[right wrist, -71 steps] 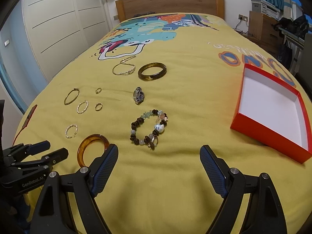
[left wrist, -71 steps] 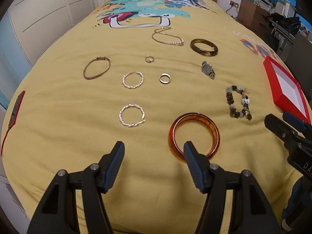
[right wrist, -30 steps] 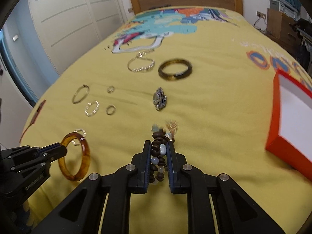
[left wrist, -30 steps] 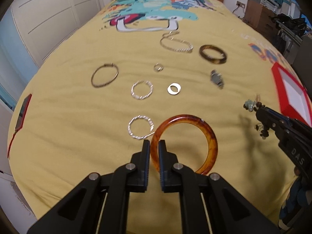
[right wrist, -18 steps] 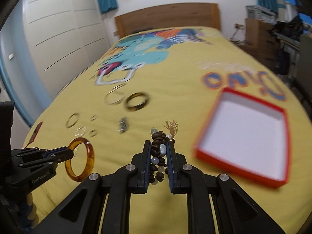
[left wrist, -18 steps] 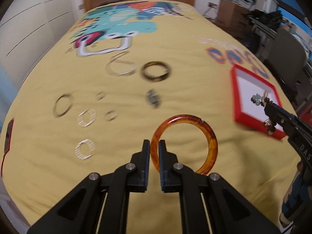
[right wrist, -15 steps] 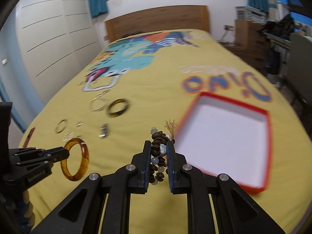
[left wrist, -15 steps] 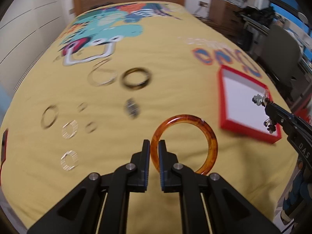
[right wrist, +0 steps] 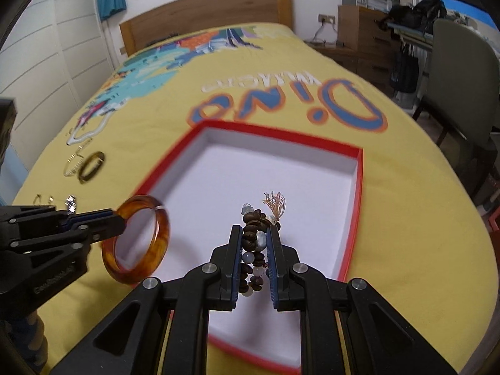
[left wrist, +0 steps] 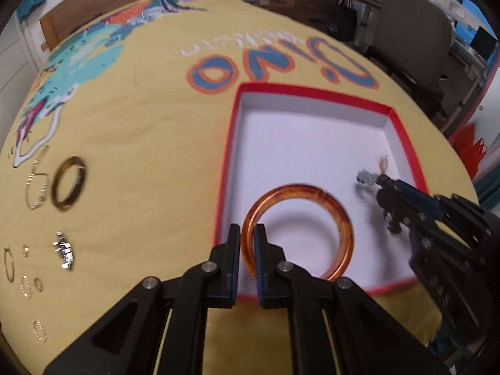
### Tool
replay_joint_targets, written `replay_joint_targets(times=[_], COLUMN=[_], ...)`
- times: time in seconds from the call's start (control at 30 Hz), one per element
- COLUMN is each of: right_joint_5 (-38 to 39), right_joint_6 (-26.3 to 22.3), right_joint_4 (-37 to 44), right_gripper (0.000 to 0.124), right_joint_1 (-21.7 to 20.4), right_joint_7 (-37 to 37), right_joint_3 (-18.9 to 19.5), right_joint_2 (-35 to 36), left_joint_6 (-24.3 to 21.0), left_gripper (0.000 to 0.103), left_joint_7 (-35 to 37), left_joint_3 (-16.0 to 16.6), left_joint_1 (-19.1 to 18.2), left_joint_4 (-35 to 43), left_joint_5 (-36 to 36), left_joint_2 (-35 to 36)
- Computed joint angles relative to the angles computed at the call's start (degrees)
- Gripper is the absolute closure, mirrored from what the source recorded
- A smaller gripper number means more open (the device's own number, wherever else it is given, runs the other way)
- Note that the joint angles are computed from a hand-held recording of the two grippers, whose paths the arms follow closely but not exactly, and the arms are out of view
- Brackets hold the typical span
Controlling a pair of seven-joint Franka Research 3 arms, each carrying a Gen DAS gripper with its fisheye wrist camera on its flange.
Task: Organize jewelry
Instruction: 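Carry the amber bangle and beaded bracelet with both tools into the red box, then open both tools to release the bangle and bracelet in the box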
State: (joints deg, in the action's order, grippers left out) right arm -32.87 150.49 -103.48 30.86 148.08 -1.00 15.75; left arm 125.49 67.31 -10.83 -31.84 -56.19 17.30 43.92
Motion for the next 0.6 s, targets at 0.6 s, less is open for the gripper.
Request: replay_joint_targets(times=[0.6], right_joint_5=[1.8], right_joint_6=[4.2], right_joint_4=[1.4], right_gripper=[0.095], right_joint_1=[-0.5], right_joint_7=[-10.0], right_joint_3=[-1.8], right_joint_2=[4.1], left_joint_6=[-8.8], left_gripper=[0.092], left_joint_7=[-12.0], left_joint_3=[1.5], left_joint_1=[-1.8], left_joint_4=[-0.4], left_joint_5=[0.1], left_joint_2=[0.2])
